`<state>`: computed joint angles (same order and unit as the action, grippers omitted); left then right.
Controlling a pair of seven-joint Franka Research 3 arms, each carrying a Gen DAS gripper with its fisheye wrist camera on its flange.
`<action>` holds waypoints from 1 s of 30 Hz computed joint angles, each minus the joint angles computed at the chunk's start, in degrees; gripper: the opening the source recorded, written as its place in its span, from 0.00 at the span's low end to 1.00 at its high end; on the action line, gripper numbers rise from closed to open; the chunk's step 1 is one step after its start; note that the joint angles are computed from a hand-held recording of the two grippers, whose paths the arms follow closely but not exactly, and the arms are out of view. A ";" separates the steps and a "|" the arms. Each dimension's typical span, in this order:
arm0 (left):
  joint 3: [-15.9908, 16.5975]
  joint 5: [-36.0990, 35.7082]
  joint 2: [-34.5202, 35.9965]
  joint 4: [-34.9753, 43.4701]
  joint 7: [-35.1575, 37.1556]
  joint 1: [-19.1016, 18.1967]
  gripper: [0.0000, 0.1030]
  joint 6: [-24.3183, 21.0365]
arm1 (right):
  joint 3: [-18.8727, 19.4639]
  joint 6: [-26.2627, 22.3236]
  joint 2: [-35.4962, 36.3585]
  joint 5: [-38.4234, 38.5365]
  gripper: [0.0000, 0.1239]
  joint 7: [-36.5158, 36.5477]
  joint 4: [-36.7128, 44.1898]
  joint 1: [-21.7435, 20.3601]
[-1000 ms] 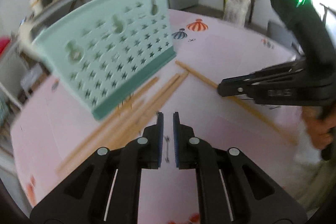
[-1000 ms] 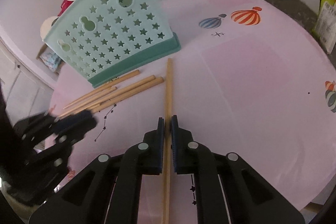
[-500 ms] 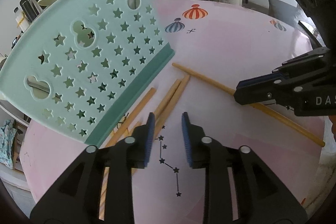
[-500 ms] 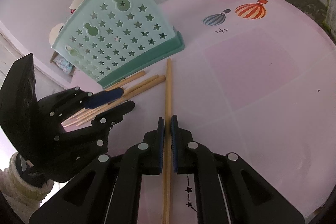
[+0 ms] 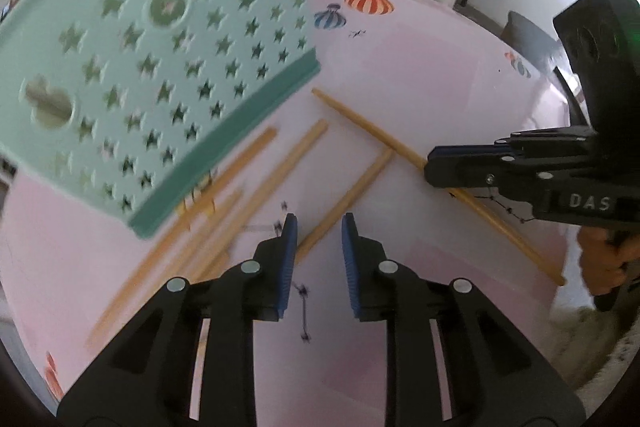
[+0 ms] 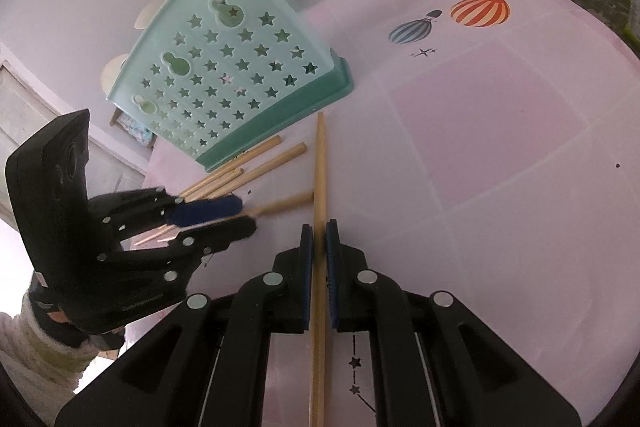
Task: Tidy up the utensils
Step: 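Grasp another wooden chopstick with left while right lifts its chopstick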
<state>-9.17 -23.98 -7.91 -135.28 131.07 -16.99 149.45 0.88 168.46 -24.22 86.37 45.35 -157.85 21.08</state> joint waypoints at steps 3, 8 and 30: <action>-0.34 2.38 -2.02 -1.58 -3.07 0.24 0.19 -1.60 | 0.79 0.38 -1.28 -4.79 0.06 4.19 -1.22 -0.40; 0.72 2.16 -6.86 -5.73 -4.00 -1.45 0.20 -3.58 | 1.40 1.37 -4.65 -15.66 0.05 13.74 -4.88 -1.09; 0.66 1.88 -4.84 -5.29 7.74 -7.14 0.09 2.80 | 6.28 -2.47 5.47 -59.65 0.14 39.97 4.28 -11.91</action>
